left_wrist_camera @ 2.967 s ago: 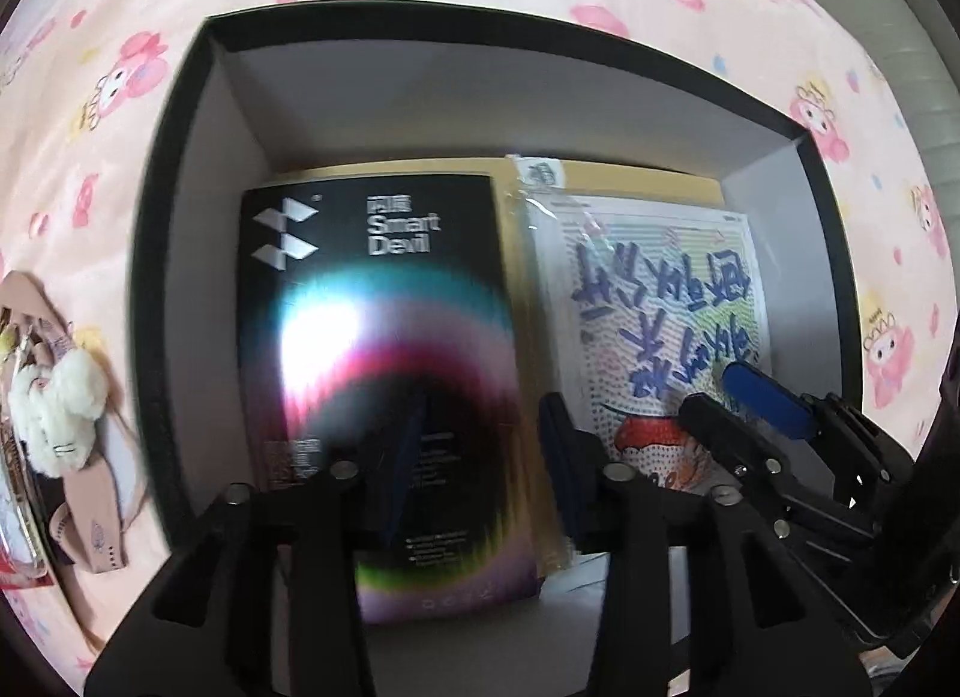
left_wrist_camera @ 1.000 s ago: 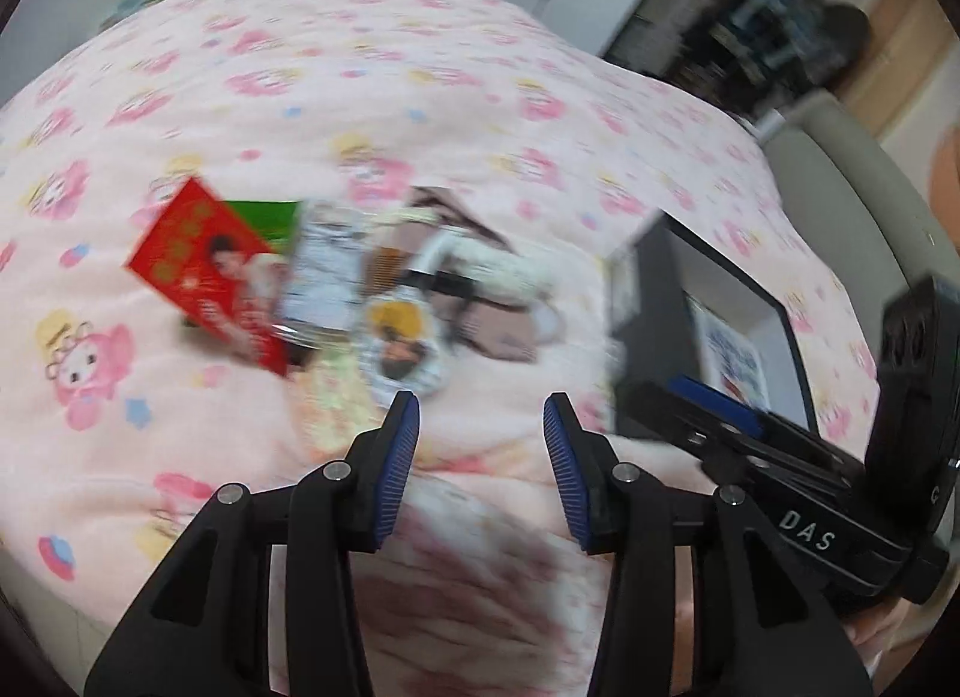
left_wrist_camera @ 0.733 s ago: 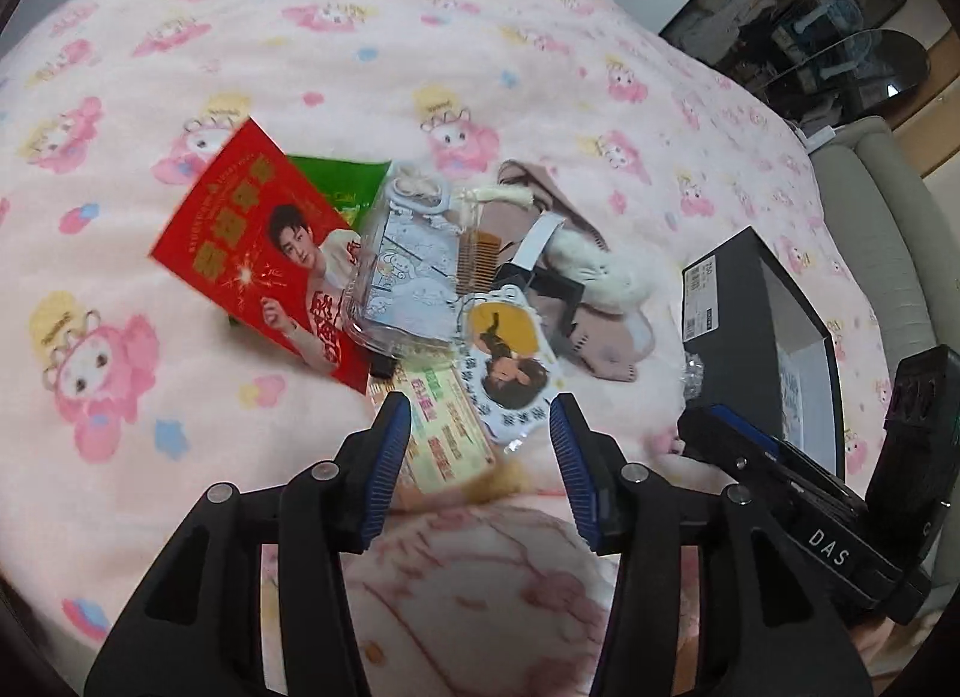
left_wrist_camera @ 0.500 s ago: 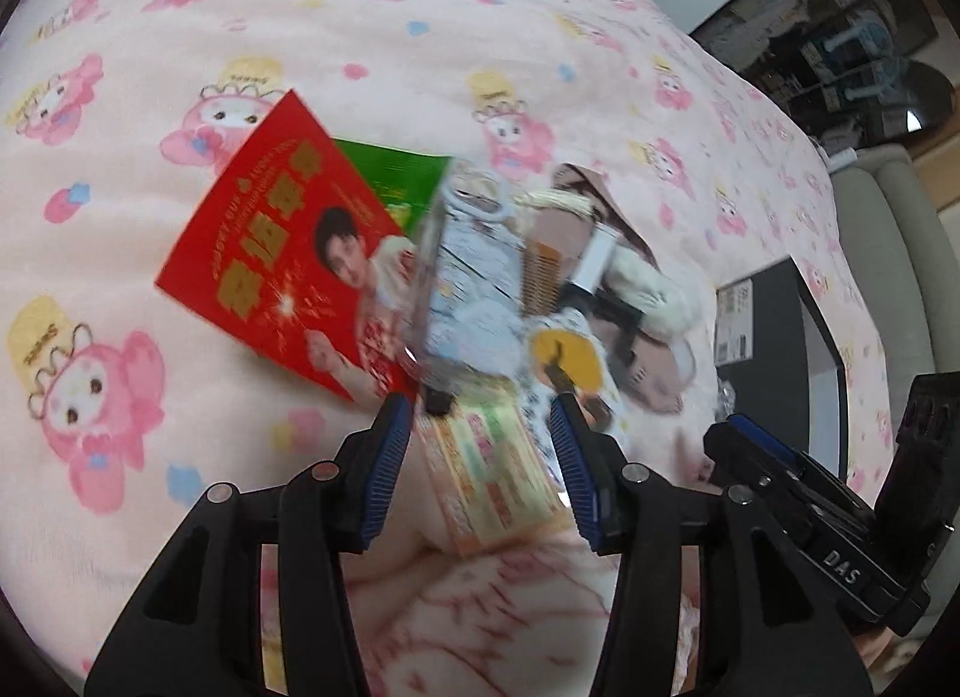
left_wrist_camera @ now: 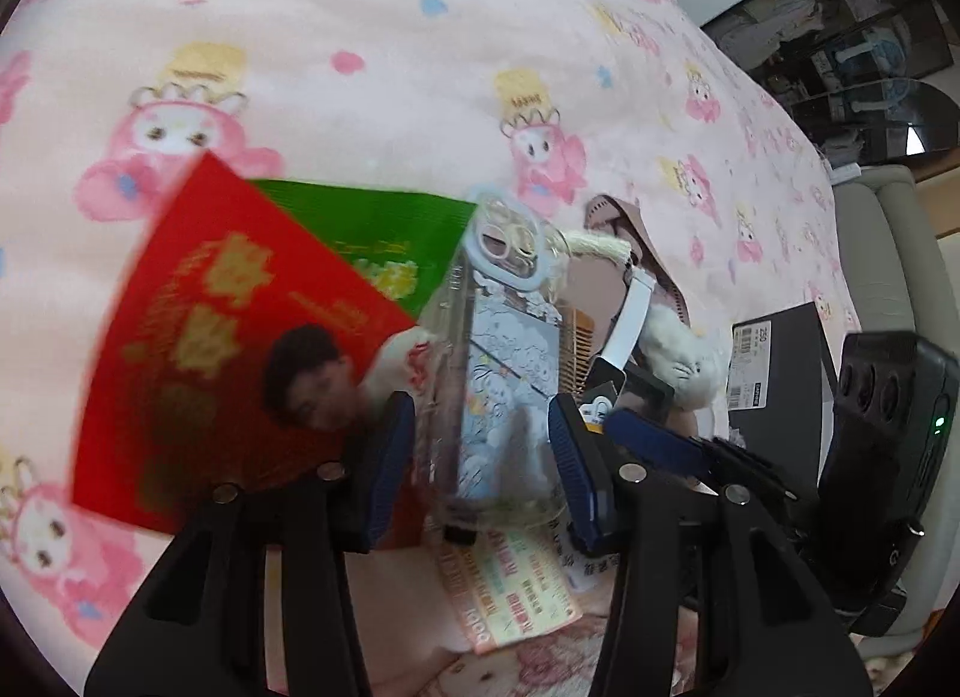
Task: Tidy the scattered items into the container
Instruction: 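Reach both tools to the clear phone case among the scattered items, then grasp the clear phone case with both tools and lift it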
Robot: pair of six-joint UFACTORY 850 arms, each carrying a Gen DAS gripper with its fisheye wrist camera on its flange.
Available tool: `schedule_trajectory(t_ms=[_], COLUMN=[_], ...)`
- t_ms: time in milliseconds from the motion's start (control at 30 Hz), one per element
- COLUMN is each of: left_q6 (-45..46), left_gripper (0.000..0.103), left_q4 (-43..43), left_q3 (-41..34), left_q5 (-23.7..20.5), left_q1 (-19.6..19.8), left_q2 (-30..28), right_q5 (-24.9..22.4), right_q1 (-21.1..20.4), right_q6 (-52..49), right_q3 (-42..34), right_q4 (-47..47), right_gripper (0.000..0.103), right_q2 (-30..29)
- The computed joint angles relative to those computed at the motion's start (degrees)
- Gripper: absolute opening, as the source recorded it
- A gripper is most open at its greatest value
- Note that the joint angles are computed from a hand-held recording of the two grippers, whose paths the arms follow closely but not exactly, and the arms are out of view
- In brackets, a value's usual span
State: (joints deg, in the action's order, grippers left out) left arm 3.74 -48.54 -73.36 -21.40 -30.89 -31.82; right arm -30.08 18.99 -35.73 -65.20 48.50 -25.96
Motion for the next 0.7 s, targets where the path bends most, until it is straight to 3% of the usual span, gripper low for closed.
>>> schedule_trajectory(t_ms=[67,300,400,533,700], left_q6=[-1.5,6.6,9.6,8.9,13.7], left_gripper=[0.033,0.036,0.036,0.040,0.040], left_q4=[1.0,-6.9,-9.6,-7.1,-11.5], left_q3=[-1.3,1.9,3.5,3.4,3.2], left_q5=[-1.1,-1.0,-1.8,-3.1,-3.9], left_q1=[-0.2,-1.9,-3.6,-7.2,-11.7], left_q2=[-1.1,3.1,5.4,7.5,9.0], right_q5=[-0.1,-0.5,2.8,1.1,1.1], right_q1=[0.0,-2.2,-2.6,-6.3,-10.4], right_q6=[-0.3,-8.4,-12.7,-18.2,-13.8], right_q3=[-0.4,6.1,12.8,21.9,29.6], right_q4=[0.0,9.4,12.6,20.4,15.6], right_gripper=[0.037,0.036,0.036,0.036,0.036], right_q2=[-0.5,5.4,12.5,21.9,33.7])
